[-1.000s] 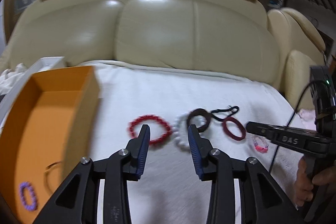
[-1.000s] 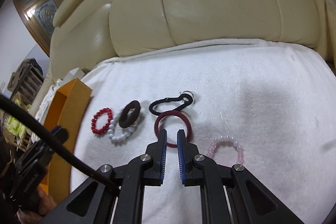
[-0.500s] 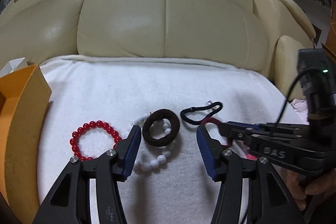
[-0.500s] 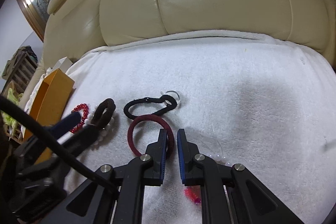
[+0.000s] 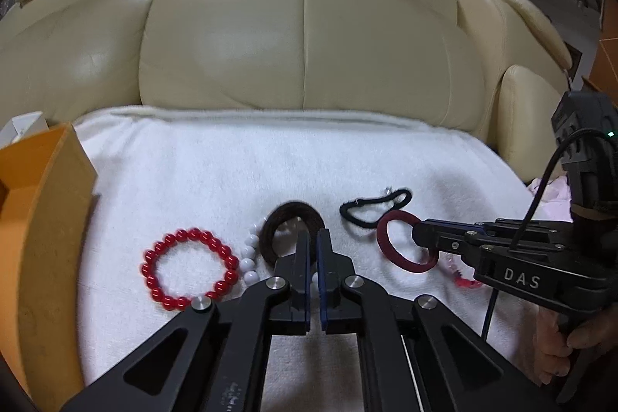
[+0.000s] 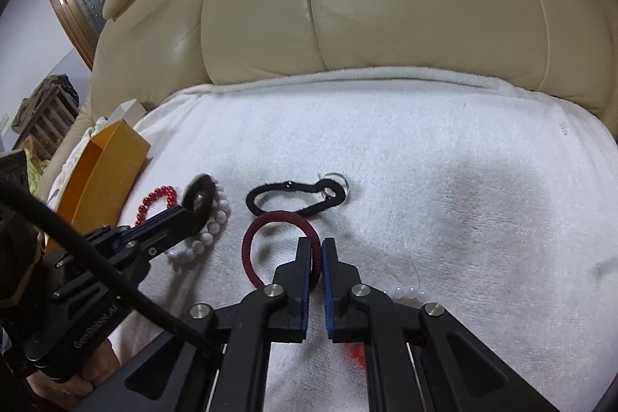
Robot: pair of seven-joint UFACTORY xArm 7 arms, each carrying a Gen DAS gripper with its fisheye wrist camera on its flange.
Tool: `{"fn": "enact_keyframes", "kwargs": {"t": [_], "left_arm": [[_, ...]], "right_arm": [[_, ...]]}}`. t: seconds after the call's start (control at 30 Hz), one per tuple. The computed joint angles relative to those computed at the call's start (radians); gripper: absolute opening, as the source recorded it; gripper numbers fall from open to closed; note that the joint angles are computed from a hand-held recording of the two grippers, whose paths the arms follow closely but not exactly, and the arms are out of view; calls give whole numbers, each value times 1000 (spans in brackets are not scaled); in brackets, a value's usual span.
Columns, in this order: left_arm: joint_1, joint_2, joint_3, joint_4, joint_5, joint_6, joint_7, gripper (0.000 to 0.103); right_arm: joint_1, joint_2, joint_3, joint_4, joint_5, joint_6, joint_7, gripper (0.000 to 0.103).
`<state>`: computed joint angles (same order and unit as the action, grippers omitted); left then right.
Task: Organize jewelry
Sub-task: 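Grasp the dark brown hair tie with left gripper while right grasps maroon hair tie, then carry both hair ties into the orange box and open both grippers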
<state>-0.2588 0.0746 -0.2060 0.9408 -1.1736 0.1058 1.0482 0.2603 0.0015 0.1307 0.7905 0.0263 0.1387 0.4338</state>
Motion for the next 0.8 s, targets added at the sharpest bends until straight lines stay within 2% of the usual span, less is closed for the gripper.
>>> {"fn": "enact_keyframes", "kwargs": {"t": [0.17,0.2,0.27,0.33,0.37,0.43,0.47,0.53,0.63,0.67,0.73,0.77,0.8], "left_arm": [[-4,-64,21,-23,-136,15,124,3],[-11,-66,27,-25,-145,4,141,3],[-19,-61,40,-31,-92,6,94,3],[-19,-52,49,-33,-26,30,22,5],[-19,-48,48,-32,-11,35,4,11],[-24,-40,39,-28,-23,14,14,41],[-29,-32,32,-24,-30,-12,17,46],[-31,-11,18,-3,-61,-24,36,48],[-37,32,14,16,71,-42,-97,48],[-40,47,17,19,141,-50,-166,48],[-78,80,68,28,316,-46,-341,48],[-63,90,55,34,345,-44,-372,44],[-53,99,46,40,352,-41,-379,30]], "right_arm": [[9,-46,-2,-27,80,-35,-46,7],[7,-54,0,-30,63,-39,-30,7],[-20,-67,17,-35,-29,-50,62,7],[-21,-73,17,-36,-40,-45,85,6],[-28,-75,21,-38,-67,-43,109,7],[-34,-78,24,-42,-97,-34,142,7],[-34,-79,23,-46,-101,-31,149,7],[-30,-86,15,-58,-91,-28,140,7],[-25,-90,4,-68,-66,-30,120,7],[-21,-92,-1,-73,-45,-31,108,7],[-19,-97,-6,-79,-28,-24,89,7],[-26,-97,-1,-79,-41,-21,97,7],[-27,-101,-1,-83,-40,-19,94,7]]}}
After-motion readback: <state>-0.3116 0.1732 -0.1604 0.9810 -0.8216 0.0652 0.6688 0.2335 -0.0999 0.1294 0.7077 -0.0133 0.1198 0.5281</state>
